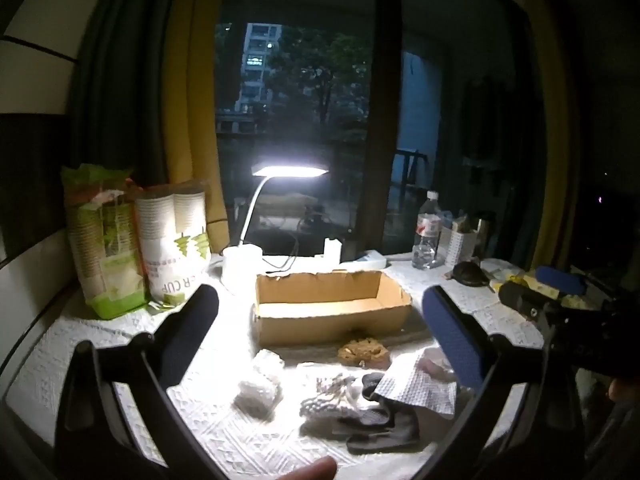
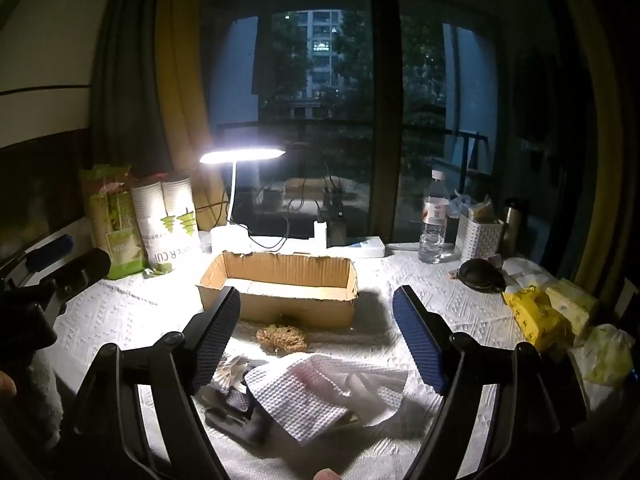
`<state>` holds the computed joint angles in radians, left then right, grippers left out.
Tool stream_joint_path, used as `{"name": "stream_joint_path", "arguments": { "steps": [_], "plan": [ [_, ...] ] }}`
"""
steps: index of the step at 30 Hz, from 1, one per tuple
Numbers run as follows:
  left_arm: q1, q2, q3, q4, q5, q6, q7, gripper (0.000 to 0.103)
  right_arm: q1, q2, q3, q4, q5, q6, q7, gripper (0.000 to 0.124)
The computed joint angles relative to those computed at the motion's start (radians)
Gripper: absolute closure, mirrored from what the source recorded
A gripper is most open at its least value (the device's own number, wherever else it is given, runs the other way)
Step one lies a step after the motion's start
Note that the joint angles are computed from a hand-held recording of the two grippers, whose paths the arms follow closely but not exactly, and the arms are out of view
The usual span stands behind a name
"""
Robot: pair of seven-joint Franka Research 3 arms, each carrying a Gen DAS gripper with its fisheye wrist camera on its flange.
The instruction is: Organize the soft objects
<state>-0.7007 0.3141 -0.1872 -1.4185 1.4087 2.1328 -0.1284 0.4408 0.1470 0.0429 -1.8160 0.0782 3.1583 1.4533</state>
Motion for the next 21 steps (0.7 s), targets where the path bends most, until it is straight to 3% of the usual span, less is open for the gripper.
{"name": "stream_joint_path", "arguments": {
  "steps": [21],
  "plan": [
    [-0.007, 0.008, 0.003, 0.004, -0.013, 0.007, -0.001, 0.001, 0.001, -0.004, -0.002, -0.001, -0.003, -0.005, 0.005, 0.043]
  ]
}}
